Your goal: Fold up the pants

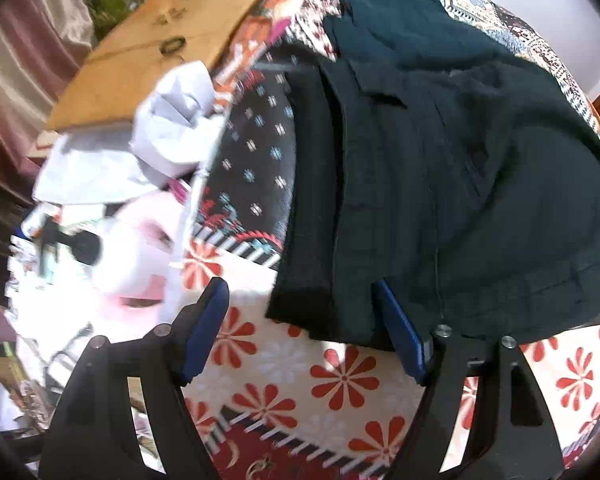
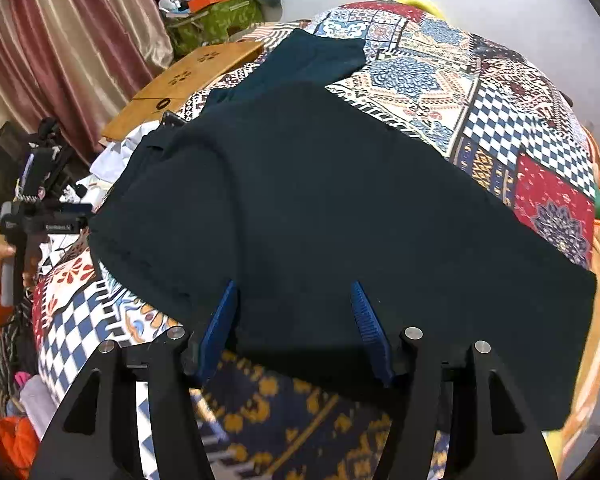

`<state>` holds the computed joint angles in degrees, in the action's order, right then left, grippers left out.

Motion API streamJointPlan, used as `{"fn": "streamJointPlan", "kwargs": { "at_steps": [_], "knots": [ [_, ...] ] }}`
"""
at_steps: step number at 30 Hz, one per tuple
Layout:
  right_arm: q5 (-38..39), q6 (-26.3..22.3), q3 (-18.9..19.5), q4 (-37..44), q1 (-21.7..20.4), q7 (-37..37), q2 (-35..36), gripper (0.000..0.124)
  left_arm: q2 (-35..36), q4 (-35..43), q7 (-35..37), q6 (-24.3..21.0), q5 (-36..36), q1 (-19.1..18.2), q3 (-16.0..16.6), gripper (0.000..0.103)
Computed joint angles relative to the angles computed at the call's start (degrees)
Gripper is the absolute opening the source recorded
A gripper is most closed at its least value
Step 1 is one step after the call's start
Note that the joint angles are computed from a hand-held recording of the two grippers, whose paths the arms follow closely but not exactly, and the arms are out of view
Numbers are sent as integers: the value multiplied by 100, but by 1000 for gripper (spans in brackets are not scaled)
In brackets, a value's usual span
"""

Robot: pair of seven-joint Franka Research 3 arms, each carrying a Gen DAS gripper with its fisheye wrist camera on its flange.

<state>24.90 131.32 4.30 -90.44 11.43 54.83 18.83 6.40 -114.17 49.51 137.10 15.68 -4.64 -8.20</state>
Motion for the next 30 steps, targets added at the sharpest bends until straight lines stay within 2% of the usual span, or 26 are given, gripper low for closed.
{"fn": "streamJointPlan", "kwargs": {
  "at_steps": [2,7,11,15,17,19,21,23,25,26,28,30],
  "knots": [
    [-7,100,4,-49,20,-6,-85,55,-146,20,-79,-17,192,-54,-15,76],
    [392,268,193,-165,34,-556,-277,55,-440,39,-8,556,272,-176,-130,77],
    [701,125,348,-120,157,-1129,-244,55,-259,306,274,704,221,-326,-233,77],
    [427,2,357,103,421,-1324,2,54,-57,458,825,756,-49,-463,-344,75],
    [117,-70,315,238,546,-1355,147,48,59,527,1113,728,-216,-522,-391,72],
    [-127,131,284,226,650,-1407,232,44,221,663,1165,611,-84,-613,-380,71],
    [-116,350,313,197,656,-1513,266,34,348,755,1082,647,111,-681,-336,70],
    [-28,185,331,372,618,-1397,349,21,399,792,1121,772,112,-678,-324,60],
    [143,60,373,476,547,-1369,382,11,445,850,1461,775,-117,-634,-389,37],
    [296,-75,414,546,479,-1396,399,8,455,871,1492,768,-47,-665,-377,34],
    [510,-279,447,625,416,-1343,399,6,408,875,1281,697,413,-809,-297,20],
    [678,-504,472,637,362,-1372,350,5,309,781,1183,707,582,-840,-280,14]
  ]
}}
